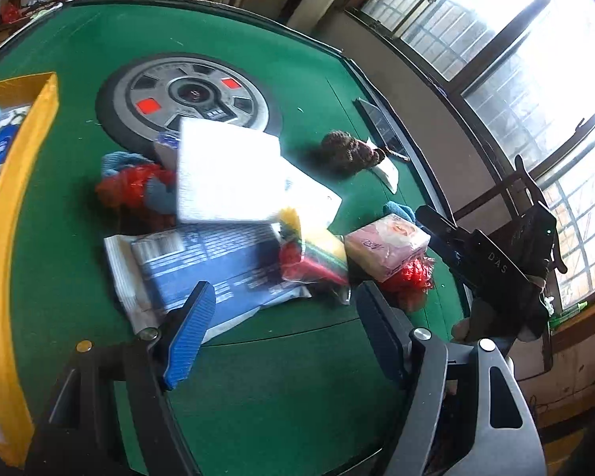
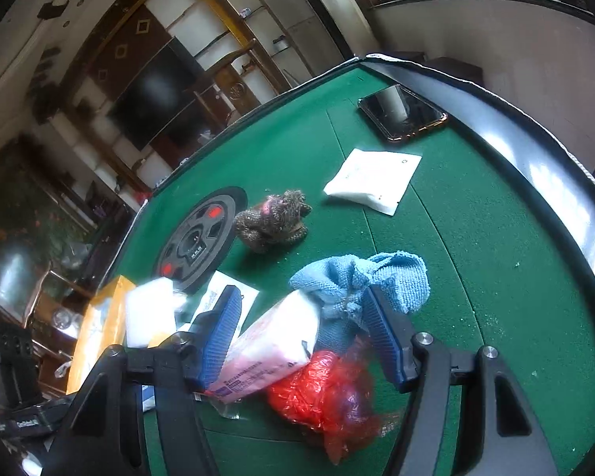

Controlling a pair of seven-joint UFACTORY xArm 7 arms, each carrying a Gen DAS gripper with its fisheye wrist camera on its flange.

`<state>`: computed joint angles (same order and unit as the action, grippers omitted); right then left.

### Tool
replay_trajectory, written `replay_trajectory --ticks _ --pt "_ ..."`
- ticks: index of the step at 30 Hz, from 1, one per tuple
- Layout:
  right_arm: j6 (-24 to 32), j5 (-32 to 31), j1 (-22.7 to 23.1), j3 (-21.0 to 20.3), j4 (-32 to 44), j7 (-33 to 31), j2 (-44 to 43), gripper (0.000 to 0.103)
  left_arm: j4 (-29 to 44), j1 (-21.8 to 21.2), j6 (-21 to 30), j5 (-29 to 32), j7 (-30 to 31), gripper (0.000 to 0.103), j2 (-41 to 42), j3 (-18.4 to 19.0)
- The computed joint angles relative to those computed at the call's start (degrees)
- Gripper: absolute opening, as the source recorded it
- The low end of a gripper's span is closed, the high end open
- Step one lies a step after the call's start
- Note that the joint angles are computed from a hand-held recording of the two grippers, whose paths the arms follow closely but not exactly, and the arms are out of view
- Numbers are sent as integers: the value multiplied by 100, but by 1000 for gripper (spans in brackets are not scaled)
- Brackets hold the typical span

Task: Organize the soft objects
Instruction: 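Grasp the bagged coloured sponges with the left gripper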

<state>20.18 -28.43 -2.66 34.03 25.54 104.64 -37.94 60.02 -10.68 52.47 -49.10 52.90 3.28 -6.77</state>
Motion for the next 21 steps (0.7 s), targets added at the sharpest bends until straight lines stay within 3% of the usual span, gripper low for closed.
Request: replay_trajectory --ticks 5,8,9,12,14,16,18,21 --pt "-263 -22 -41 35 -112 28 -48 62 64 -350 -537 341 -262 73 214 -267" --pt "-311 16 -57 58 -153 -19 -89 63 -15 -464 -826 273 -68 73 212 -380" --pt "-340 31 -70 65 -169 -25 -104 63 -11 -451 -618 183 164 73 191 -393" --pt "-385 103 -79 60 -202 -75 -128 63 54 -309 861 83 950 73 77 -308" --pt "-422 151 -85 60 -227 -101 -153 63 -191 -331 1158 314 1383 73 -242 -259" --pt "-462 203 -88 60 -260 -127 -190 63 -667 -472 633 495 1763 73 -768 -262" --pt "-480 252 -101 80 -279 -145 -225 63 -1117 -687 -286 454 2061 73 -1189 -285" --pt "-484 328 -120 107 -331 -148 -321 63 -1141 -924 -649 470 1908 74 -1153 -208"
